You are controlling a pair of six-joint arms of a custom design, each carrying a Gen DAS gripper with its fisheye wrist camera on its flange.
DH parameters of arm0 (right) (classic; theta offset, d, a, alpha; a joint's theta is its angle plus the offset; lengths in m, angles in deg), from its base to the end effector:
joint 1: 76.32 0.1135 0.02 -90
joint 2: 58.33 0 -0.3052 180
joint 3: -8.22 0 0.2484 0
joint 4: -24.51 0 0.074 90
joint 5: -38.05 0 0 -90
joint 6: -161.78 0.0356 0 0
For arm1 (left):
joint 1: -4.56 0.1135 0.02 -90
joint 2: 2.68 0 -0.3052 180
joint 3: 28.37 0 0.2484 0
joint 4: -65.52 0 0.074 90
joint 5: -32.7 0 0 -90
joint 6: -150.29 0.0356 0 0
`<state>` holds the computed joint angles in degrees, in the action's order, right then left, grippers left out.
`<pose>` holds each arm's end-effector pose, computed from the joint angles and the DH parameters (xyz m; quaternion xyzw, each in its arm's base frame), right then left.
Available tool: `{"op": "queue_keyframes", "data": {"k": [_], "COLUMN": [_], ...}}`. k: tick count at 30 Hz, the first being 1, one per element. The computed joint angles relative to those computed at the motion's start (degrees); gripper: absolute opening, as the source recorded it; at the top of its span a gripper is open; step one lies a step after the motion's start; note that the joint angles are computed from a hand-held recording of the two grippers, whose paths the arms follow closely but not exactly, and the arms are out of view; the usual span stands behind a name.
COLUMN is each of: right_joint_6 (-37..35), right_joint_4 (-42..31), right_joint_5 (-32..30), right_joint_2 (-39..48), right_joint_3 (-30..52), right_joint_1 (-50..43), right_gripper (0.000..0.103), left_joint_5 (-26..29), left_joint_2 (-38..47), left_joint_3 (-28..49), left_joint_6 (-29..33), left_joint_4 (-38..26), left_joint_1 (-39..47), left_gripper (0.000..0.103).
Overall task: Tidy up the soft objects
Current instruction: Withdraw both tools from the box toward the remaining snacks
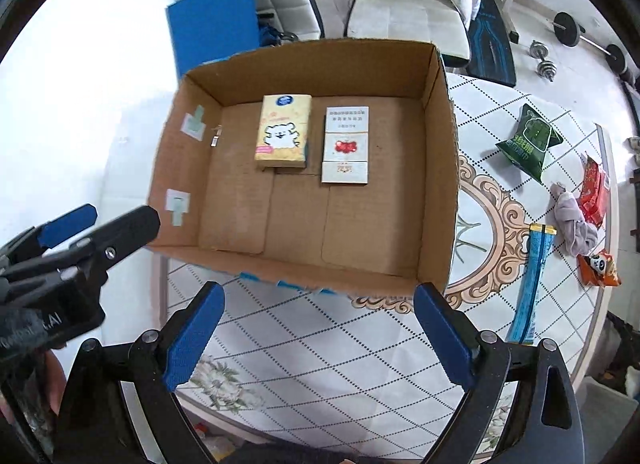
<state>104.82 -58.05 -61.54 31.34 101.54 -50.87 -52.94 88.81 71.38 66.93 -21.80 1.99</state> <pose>0.2567 0.1287 0.3274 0.0576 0.9902 0.1196 0.0434 0.2941 -0.0159 0.3468 0.0835 0.9912 -0.0345 0.0965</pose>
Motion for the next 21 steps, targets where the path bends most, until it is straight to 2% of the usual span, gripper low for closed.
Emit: {"op": "queue_keyframes", "data": {"k": [6,9,13,15,17,19,21], "right_joint_6": [-5.34,-12.34,-26.16,-33.93,-38.31,-42.04,-43.87], "right_joint_4": [-2.41,-6.11,-10.99,-11.36,-10.19,-8.19,-6.16], "right_joint_5": [-5.18,-6.96,-6.49,-5.29,-3.38,-1.53,0.21], "right_joint_2": [-6.43,-8.86,-9.11,-6.47,-2.61,3.94,10.85], "right_joint_3": [-1.79,-2.21,-2.21,-1.69,-0.91,1.02,3.53], "right_joint_1": [-7.66,-17.29,-36.33,-47.93,-55.46,-62.59,-67.01], "right_gripper": [0.097,0.097,0.097,0.097,0.097,0.097,0.097], "left_joint_5": [-0.92,-0.14,0.31,0.18,0.36,0.07,-0.21], "left_joint_2": [-1.39,1.32,8.39,14.32,20.48,27.87,37.55], "left_joint_3": [3.87,8.55,14.46,18.65,23.52,30.27,41.27], "left_joint_6": [-6.33,-11.09,-15.85,-17.52,-18.39,-18.90,-19.34], "left_joint_4": [-2.80,-3.36,-2.39,-1.96,-2.47,-3.93,-7.98], "left_joint_1": [-7.83,-14.65,-23.59,-28.12,-31.42,-34.05,-36.31], "left_gripper": [0.095,0.095,0.095,0.095,0.095,0.095,0.095]}}
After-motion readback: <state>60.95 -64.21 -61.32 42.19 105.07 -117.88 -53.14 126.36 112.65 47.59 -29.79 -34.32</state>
